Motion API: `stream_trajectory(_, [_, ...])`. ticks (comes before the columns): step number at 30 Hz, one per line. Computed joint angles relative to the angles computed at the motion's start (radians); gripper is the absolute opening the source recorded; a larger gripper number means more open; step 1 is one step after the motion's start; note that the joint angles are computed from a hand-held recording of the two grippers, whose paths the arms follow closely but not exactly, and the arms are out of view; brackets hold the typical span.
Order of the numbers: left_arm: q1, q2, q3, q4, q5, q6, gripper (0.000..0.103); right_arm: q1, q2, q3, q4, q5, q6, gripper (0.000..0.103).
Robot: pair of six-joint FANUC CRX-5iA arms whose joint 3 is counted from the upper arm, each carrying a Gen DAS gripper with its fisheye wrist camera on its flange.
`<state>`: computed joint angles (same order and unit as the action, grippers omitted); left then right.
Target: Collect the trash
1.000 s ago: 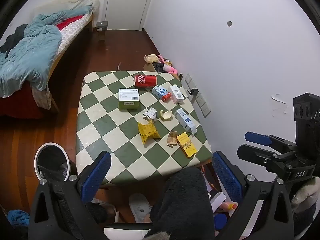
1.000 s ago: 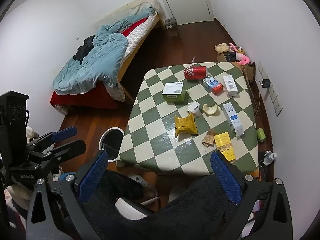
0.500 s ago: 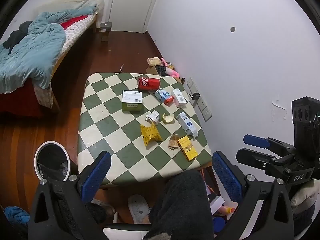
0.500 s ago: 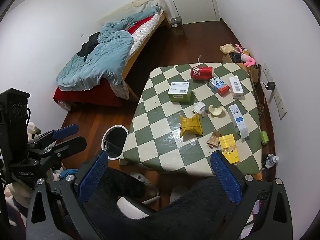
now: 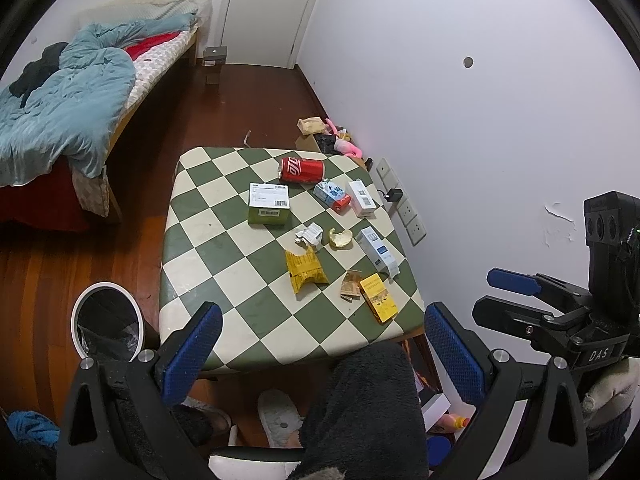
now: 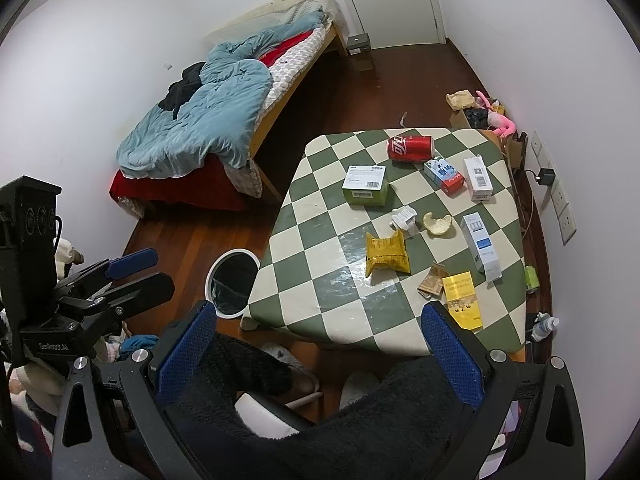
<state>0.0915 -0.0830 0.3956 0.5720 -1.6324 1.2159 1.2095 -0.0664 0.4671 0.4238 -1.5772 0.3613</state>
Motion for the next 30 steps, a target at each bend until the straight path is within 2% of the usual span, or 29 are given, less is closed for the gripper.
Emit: stream_trajectory(30, [0.004,0.012,0.027,0.001,-0.014,0.0,0.103,0.003,0.015,0.021,0.005,-0.007,0.005,0.103])
